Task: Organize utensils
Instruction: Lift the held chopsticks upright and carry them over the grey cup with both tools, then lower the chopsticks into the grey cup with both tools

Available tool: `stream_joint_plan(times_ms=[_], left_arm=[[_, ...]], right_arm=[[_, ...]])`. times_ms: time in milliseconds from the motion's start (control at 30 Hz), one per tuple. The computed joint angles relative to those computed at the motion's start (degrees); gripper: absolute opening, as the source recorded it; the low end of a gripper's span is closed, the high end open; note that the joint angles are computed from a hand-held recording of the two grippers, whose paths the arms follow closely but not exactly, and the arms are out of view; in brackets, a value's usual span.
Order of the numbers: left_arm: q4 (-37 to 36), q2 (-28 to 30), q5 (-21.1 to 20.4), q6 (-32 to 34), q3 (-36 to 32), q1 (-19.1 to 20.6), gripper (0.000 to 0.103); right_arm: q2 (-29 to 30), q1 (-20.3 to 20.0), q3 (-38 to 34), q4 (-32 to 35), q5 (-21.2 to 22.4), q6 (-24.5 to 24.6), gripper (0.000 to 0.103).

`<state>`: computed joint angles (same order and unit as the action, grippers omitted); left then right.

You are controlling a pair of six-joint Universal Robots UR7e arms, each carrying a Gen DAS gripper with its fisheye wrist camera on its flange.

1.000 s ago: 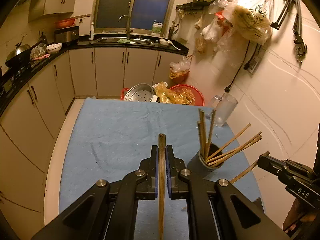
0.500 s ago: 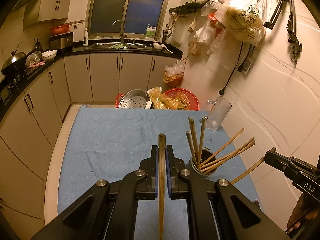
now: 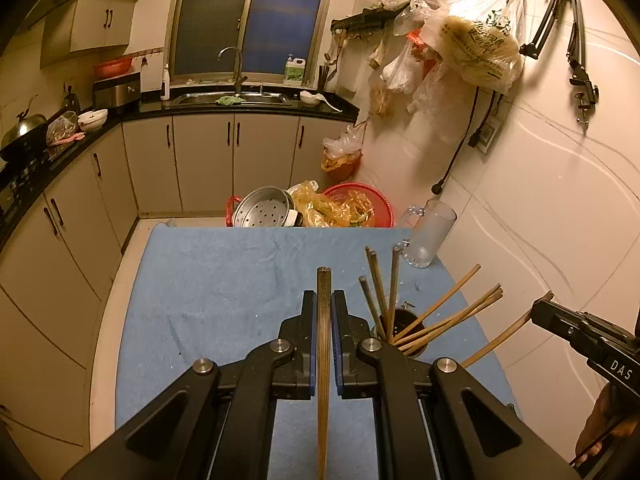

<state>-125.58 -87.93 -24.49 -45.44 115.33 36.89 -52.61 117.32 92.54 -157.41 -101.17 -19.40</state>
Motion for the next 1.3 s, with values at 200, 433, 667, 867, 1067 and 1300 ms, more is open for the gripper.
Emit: stream_joint_plan(times_ms=[200, 433, 667, 867, 1067, 1300], left_arm=[[-0.7, 0.1, 0.2, 1.1, -0.1, -0.4, 0.007], [-1.9, 0.7, 0.1, 2.8, -0.7, -0.7, 0.007], [-4.2, 1.8, -0.2, 5.4, -1.7, -0.6, 0.007], [-6.0, 2.6, -0.4, 7.4, -2.3, -0.7, 0.007], [-8.1, 3.6, -0.7, 9.9, -3.0, -0.7, 0.007], [-11.8, 5.8, -1.1, 14.5, -4.9, -0.5, 0.007]], right_arm=[[-0.3, 0.2, -0.2, -0.3, 0.4, 0.2, 0.008], [-0.7, 0.5, -0.6, -0.8, 1.1, 0.3, 0.008], [-1.1, 0.8, -1.1, -1.4, 1.2, 0.2, 0.008], [-1.6, 0.9, -1.2, -2.2, 0.9, 0.1, 0.008], [-2.0, 0.9, -1.7, -2.9, 0.5, -0.2, 0.008], [-2.2, 0.8, -2.3, -3.4, 0.0, -0.7, 0.008]])
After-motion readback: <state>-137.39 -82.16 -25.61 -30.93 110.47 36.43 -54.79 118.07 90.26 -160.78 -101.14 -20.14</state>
